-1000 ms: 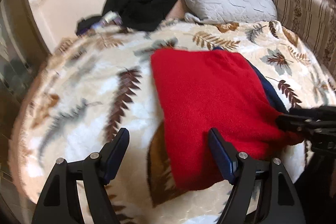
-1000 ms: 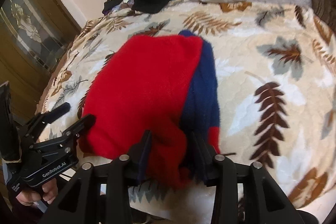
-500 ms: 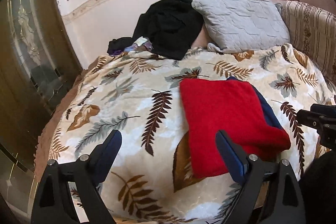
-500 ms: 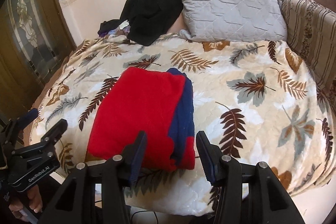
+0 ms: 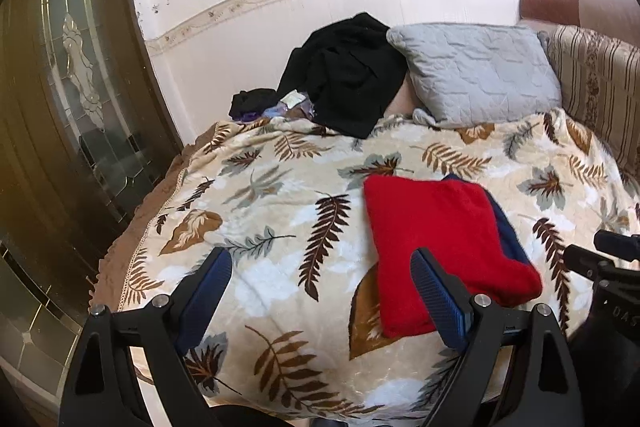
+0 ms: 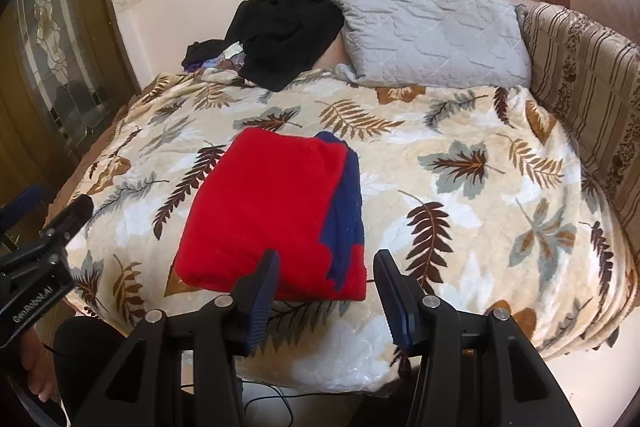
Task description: Fold small clothes
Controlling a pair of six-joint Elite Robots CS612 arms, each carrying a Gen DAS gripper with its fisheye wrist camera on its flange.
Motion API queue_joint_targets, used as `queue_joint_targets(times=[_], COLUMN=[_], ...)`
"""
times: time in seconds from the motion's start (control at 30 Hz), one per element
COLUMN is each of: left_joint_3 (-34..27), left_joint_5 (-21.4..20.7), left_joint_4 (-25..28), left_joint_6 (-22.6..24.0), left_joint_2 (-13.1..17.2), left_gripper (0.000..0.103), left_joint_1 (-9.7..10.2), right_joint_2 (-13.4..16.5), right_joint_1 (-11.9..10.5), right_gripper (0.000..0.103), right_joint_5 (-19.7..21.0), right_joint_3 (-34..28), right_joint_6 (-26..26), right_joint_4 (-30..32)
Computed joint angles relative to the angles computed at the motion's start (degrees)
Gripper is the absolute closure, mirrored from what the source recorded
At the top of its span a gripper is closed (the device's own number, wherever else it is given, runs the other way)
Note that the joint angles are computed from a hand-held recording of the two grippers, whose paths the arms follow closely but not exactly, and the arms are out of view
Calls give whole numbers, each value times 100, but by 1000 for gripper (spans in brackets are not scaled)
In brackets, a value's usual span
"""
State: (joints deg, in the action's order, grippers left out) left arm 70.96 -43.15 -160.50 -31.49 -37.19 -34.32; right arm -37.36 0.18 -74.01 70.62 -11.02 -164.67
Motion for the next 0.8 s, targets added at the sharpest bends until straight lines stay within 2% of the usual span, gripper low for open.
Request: queue_joint_targets(times=[0.2, 0.43, 0.8], left_joint_3=[170, 291, 519], left_joint_5=[54, 134, 437], left_joint_4=[-336, -548, -705], left_joint_6=[169, 278, 120], left_joint_2=[-157, -288, -479], left_gripper=[12, 12, 12], left_joint_1=[-73, -140, -186], right_joint_2=[-156, -303, -461], right_joint_1=[79, 131, 119], right_gripper=[50, 49, 49], right_joint_5=[-399, -648, -519], right_joint_3=[253, 497, 686], right_joint_6=[-95, -116, 22], right_joint_4=[-717, -1468, -1936])
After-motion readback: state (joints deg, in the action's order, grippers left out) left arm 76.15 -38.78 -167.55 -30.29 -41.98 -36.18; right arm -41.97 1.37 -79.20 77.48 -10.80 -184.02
